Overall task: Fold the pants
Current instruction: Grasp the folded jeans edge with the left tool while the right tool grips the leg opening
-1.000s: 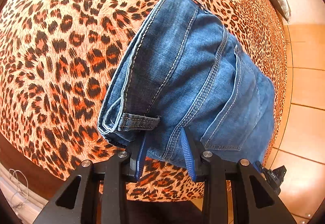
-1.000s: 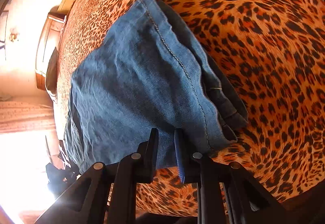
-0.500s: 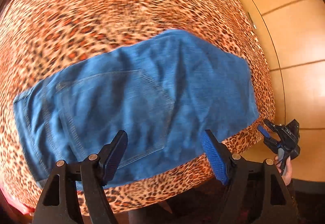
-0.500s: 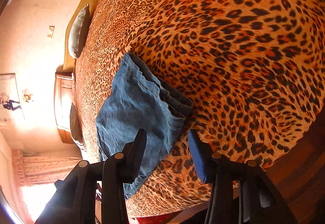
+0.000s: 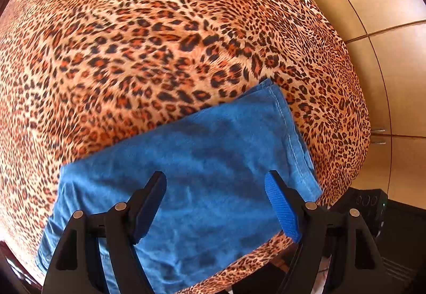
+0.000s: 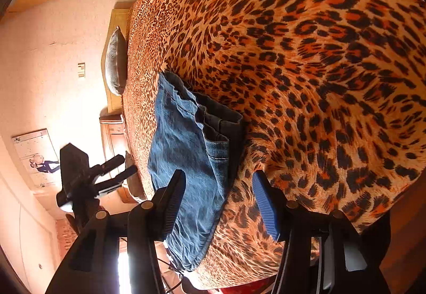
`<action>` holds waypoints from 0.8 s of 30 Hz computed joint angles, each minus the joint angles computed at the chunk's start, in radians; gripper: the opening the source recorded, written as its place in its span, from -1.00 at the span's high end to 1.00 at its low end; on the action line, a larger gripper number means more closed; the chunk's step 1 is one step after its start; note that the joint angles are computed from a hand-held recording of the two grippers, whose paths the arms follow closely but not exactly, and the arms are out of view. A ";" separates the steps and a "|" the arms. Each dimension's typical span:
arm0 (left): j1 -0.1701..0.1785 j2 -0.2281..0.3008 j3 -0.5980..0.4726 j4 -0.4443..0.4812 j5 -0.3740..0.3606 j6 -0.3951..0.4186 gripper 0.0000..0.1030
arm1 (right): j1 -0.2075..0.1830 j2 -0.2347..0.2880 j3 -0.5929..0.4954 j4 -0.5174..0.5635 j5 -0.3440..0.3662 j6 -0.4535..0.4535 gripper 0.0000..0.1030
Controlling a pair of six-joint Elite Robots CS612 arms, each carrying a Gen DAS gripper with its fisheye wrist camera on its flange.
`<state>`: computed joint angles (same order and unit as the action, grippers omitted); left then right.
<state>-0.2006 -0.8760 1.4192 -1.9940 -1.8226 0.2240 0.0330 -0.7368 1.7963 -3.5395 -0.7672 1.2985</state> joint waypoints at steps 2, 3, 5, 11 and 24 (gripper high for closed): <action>-0.022 0.045 -0.057 0.034 0.009 0.022 -0.48 | 0.001 0.018 -0.020 -0.018 0.009 0.011 -0.06; -0.032 0.065 -0.087 0.058 0.008 0.034 -0.48 | 0.000 0.026 -0.024 -0.033 0.018 0.022 -0.06; -0.054 0.117 -0.159 0.107 0.014 0.063 -0.51 | 0.005 0.050 -0.063 -0.046 0.021 0.046 -0.06; -0.109 0.269 -0.390 0.340 0.075 0.221 -0.54 | 0.011 0.091 -0.092 -0.137 0.020 0.103 -0.06; -0.184 0.423 -0.611 0.550 0.203 0.546 -0.92 | 0.044 0.116 -0.073 -0.313 -0.145 0.201 -0.06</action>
